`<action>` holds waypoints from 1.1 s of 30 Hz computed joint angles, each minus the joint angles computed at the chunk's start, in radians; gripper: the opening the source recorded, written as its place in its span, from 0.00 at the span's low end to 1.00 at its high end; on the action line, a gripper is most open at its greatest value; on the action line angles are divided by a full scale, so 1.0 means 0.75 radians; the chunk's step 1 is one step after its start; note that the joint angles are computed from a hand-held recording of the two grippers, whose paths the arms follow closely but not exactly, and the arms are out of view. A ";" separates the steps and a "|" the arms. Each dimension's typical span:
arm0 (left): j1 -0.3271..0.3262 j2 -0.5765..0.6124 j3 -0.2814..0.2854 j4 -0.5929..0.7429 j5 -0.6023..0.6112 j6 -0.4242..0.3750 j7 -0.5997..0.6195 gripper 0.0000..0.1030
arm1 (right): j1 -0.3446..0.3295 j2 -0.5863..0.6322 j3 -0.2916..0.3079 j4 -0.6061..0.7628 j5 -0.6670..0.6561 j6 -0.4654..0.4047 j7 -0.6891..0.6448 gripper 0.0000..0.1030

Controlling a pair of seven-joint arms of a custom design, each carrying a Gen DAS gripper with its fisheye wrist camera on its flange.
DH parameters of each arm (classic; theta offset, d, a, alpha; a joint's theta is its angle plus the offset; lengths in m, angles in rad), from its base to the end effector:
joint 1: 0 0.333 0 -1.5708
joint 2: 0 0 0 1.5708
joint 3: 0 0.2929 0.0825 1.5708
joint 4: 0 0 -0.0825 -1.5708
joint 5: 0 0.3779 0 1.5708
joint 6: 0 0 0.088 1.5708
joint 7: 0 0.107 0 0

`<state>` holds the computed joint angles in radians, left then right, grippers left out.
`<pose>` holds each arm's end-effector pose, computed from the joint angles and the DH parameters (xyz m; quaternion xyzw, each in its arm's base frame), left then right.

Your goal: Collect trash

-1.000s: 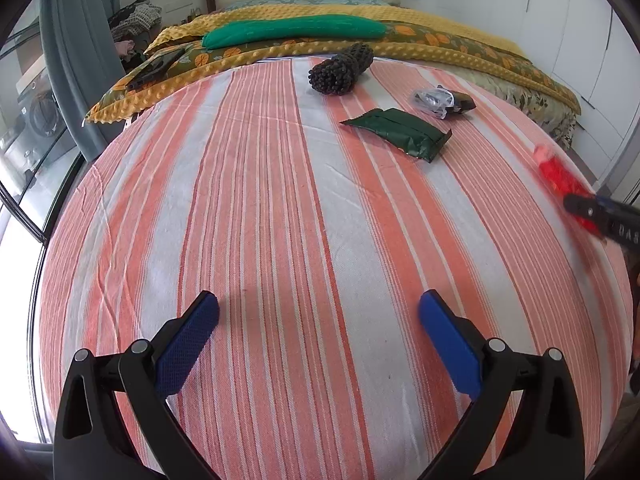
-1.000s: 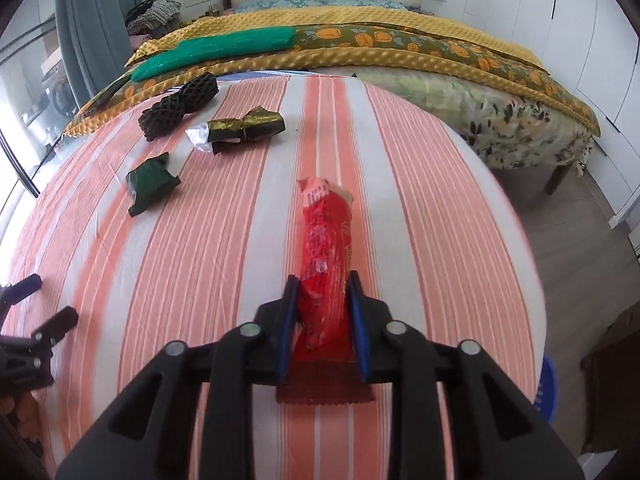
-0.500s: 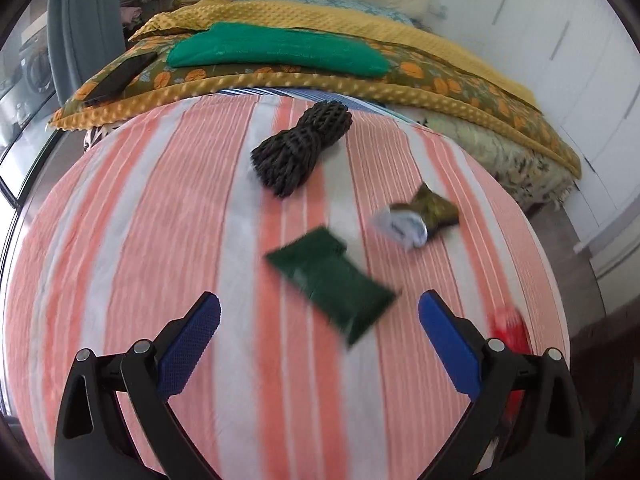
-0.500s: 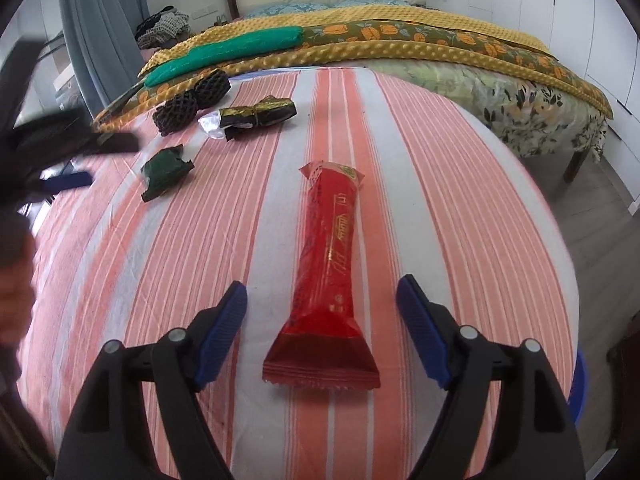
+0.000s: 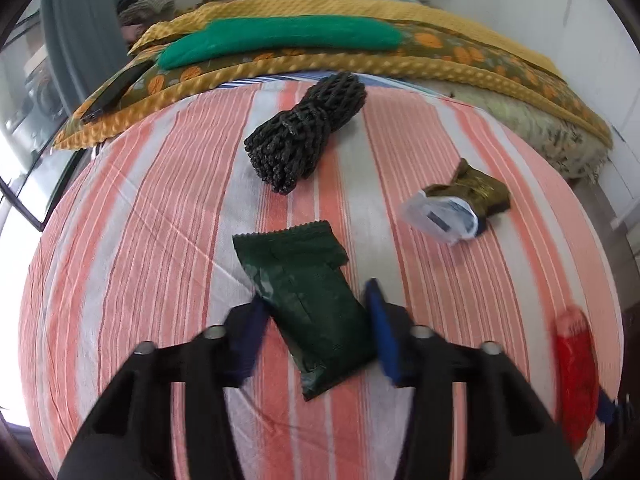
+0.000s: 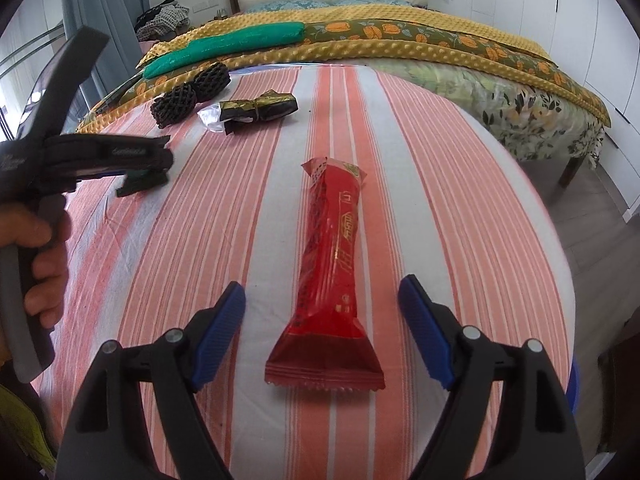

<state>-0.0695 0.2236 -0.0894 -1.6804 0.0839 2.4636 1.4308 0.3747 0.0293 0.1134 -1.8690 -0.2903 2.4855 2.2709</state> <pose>0.6532 -0.0997 0.5112 -0.6582 0.6998 -0.2076 0.1844 0.5366 0.2855 0.5395 -0.6603 0.6844 -0.1684 0.2593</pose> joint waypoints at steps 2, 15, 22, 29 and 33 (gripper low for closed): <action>0.038 -0.053 -0.022 -0.068 -0.103 0.022 0.122 0.38 | 0.000 0.000 0.000 0.000 0.001 0.001 0.000 0.76; 0.079 -0.624 0.029 -0.702 -0.690 0.004 1.016 0.41 | 0.001 0.002 0.000 0.005 -0.008 -0.010 -0.001 0.76; 0.102 -0.640 0.020 -0.772 -0.624 0.094 0.910 0.74 | 0.001 0.003 0.000 0.007 -0.007 -0.010 -0.001 0.76; 0.108 -0.623 0.008 -0.806 -0.528 0.202 0.818 0.95 | 0.003 0.003 0.001 0.008 -0.017 -0.016 0.004 0.76; 0.105 -0.621 0.007 -0.809 -0.509 0.212 0.808 0.96 | 0.003 0.002 0.001 0.006 -0.016 -0.017 0.001 0.76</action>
<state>0.0095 -0.2423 -0.0840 -2.2872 -0.2980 2.6229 2.0366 0.3769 0.0308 0.1141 -1.8642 -0.3020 2.4731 2.2719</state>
